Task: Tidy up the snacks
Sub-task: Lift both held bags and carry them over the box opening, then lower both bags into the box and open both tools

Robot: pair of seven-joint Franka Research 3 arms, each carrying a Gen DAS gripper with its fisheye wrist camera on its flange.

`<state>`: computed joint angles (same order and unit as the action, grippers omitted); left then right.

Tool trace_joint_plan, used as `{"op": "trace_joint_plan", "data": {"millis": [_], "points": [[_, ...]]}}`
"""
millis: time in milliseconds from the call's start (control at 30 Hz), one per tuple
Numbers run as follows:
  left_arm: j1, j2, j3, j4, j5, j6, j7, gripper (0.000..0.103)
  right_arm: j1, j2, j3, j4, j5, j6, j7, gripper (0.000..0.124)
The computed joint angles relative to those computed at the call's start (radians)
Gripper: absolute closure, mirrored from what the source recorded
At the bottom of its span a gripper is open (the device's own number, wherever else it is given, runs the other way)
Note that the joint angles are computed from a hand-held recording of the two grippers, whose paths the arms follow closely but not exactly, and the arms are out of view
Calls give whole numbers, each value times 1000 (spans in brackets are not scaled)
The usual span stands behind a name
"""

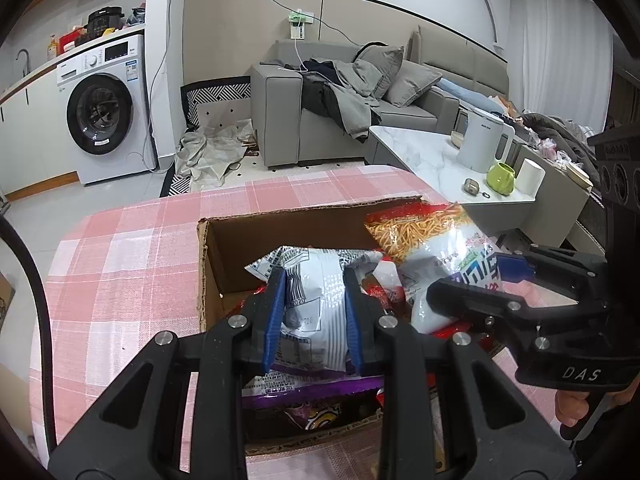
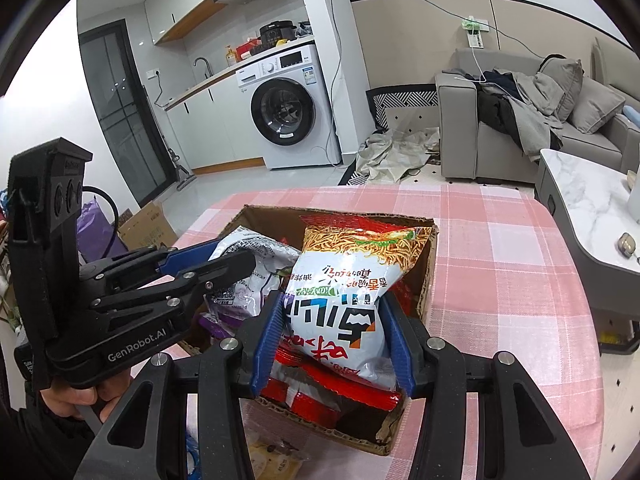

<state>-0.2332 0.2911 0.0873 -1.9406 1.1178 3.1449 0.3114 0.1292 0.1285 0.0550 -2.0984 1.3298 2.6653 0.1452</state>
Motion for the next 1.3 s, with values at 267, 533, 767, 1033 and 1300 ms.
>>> {"op": "trace_joint_plan", "data": {"millis": [267, 533, 767, 1033, 1300], "points": [[-22, 29, 11, 26, -1, -37, 10, 78, 5, 29, 11, 17, -17, 28, 1, 75], [-12, 43, 10, 27, 57, -31, -54, 77, 16, 53, 33, 30, -5, 95, -25, 75], [9, 36, 1, 11, 50, -21, -70, 77, 22, 76, 46, 54, -12, 131, -13, 75], [5, -20, 10, -41, 31, -13, -62, 44, 12, 1, 36, -3, 99, 107, -124, 50], [-19, -130, 18, -95, 351, -43, -371, 18, 24, -62, -5, -67, 84, 106, -86, 22]]}}
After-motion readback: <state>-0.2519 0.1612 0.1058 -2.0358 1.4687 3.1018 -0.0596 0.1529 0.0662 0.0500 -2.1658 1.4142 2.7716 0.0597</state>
